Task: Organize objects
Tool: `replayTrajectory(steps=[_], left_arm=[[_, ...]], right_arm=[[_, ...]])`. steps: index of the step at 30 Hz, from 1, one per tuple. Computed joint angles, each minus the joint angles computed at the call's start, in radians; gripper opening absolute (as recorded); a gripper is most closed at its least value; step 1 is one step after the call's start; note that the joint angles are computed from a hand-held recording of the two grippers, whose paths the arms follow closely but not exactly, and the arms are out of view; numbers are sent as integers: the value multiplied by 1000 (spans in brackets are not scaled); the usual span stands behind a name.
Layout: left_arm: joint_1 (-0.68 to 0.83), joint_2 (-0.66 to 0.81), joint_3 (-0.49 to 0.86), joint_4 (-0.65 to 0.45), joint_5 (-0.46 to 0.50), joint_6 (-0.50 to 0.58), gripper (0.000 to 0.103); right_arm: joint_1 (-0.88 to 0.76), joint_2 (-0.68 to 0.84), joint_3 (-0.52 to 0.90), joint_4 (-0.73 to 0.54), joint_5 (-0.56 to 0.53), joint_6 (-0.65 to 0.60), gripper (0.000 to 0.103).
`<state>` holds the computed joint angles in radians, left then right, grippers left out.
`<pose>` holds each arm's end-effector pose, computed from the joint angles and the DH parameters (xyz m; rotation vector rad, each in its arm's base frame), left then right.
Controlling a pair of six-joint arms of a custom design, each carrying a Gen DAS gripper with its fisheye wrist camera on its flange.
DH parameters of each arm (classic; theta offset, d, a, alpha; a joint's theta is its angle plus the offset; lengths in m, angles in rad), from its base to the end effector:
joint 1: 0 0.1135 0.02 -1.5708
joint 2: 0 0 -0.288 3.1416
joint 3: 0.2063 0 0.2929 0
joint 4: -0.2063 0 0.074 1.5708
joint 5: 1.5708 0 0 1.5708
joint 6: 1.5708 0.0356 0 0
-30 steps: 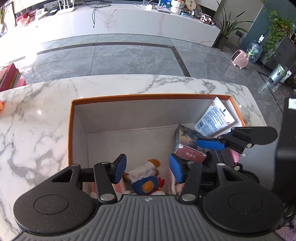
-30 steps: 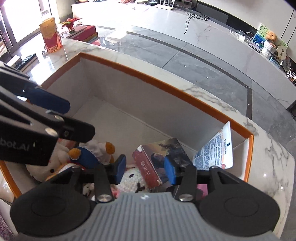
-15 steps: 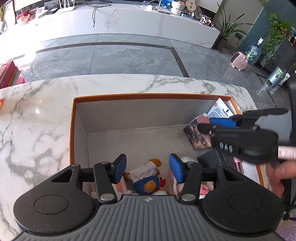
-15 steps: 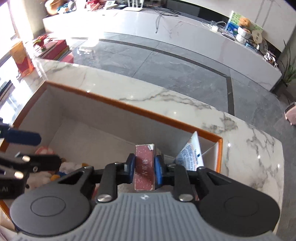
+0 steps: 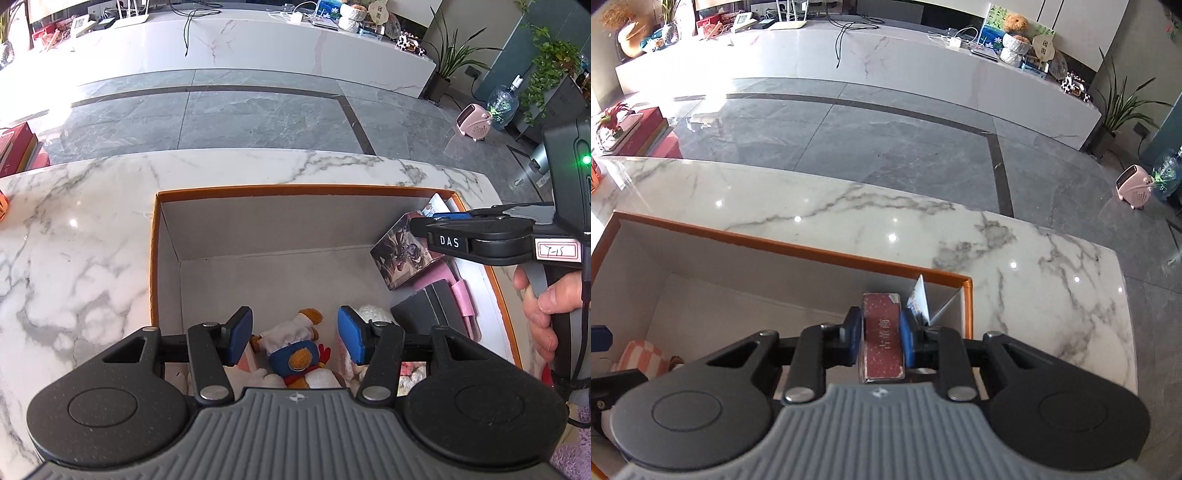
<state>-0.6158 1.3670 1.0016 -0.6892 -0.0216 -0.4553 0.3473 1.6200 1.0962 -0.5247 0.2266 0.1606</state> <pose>0.2494 -0.1755 0.2538 0.2063 2.6592 -0.3345 0.3475 0.1173 0.2155 -0.1623 2.5754 -0.1109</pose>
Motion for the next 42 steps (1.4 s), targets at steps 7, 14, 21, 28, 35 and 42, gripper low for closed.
replayTrajectory(steps=[7, 14, 21, 28, 35, 42], left_arm=[[-24, -69, -9, -30, -18, -4, 61], [-123, -281, -74, -127, -114, -34, 63], [-325, -505, -164, -268, -264, -150, 72], [-567, -587, -265, -390, -424, -498, 78], [-645, -581, -375, -418, -482, -800, 86], [-645, -635, -451, -396, -446, -1007, 88]], right_arm=[[-5, -67, -20, -10, -11, -26, 24], [44, -299, -152, -21, -71, -8, 24], [185, -632, -330, -63, -128, 139, 25], [526, -827, -516, -73, 70, 413, 26], [764, -675, -669, 134, 181, 654, 24], [791, -453, -666, 324, 137, 636, 24]])
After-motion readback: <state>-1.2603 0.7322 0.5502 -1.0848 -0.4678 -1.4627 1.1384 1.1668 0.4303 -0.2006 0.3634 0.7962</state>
